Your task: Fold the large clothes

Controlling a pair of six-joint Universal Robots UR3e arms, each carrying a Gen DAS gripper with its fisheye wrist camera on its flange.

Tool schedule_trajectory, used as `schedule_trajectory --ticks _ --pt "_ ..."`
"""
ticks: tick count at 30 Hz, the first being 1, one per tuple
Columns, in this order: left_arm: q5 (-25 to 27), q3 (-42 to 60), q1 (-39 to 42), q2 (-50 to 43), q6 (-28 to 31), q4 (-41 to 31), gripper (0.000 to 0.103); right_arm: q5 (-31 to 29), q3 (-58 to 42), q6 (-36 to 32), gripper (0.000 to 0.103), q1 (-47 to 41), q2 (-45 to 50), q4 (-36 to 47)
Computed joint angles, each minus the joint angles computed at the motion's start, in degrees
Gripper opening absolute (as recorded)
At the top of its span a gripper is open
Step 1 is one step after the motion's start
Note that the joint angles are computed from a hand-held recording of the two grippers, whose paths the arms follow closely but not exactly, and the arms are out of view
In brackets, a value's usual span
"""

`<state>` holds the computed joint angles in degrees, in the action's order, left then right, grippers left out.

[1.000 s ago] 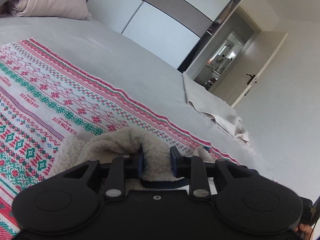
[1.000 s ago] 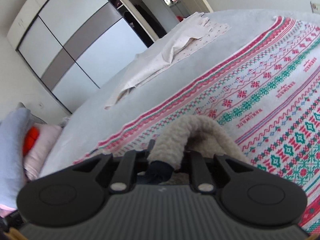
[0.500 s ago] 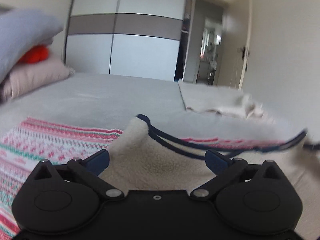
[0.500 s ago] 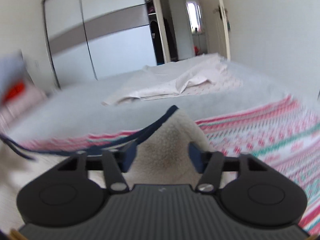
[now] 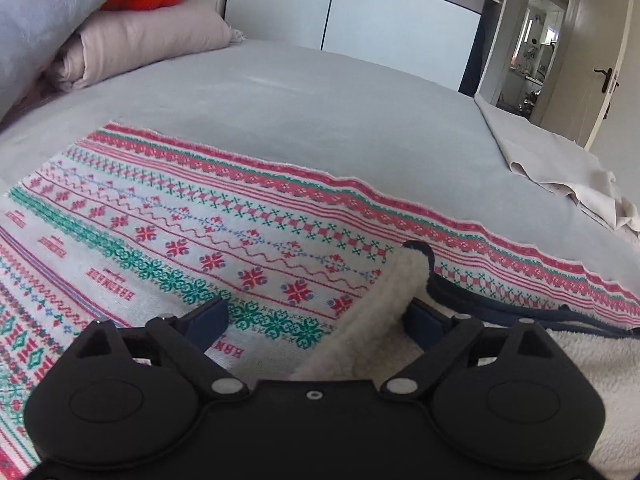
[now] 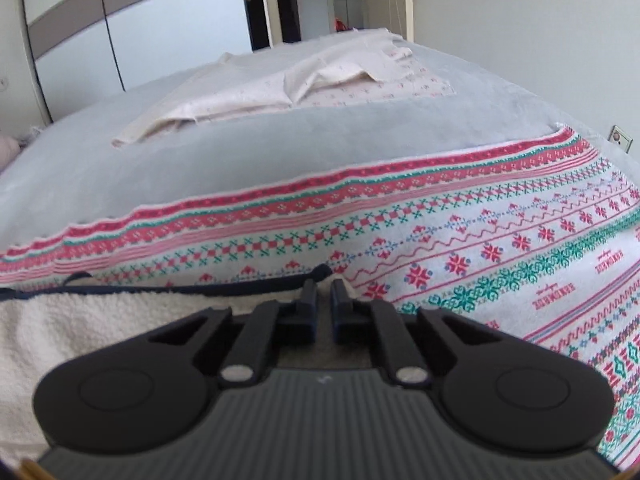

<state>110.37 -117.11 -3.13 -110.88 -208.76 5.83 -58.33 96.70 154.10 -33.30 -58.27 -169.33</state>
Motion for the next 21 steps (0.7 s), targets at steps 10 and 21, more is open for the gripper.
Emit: schedule_trajectory --ticks 10,21 --pt "1.6 -11.2 -7.4 24.5 -1.1 -8.3 0.102 16.9 15.4 -22.9 0.059 -19.2 -30.5 30.9" --pt "9.6 -20.9 -27.0 52.8 -22.0 -31.6 0.103 21.2 10.3 -72.5 0.083 -49.8 -55.6 105.2"
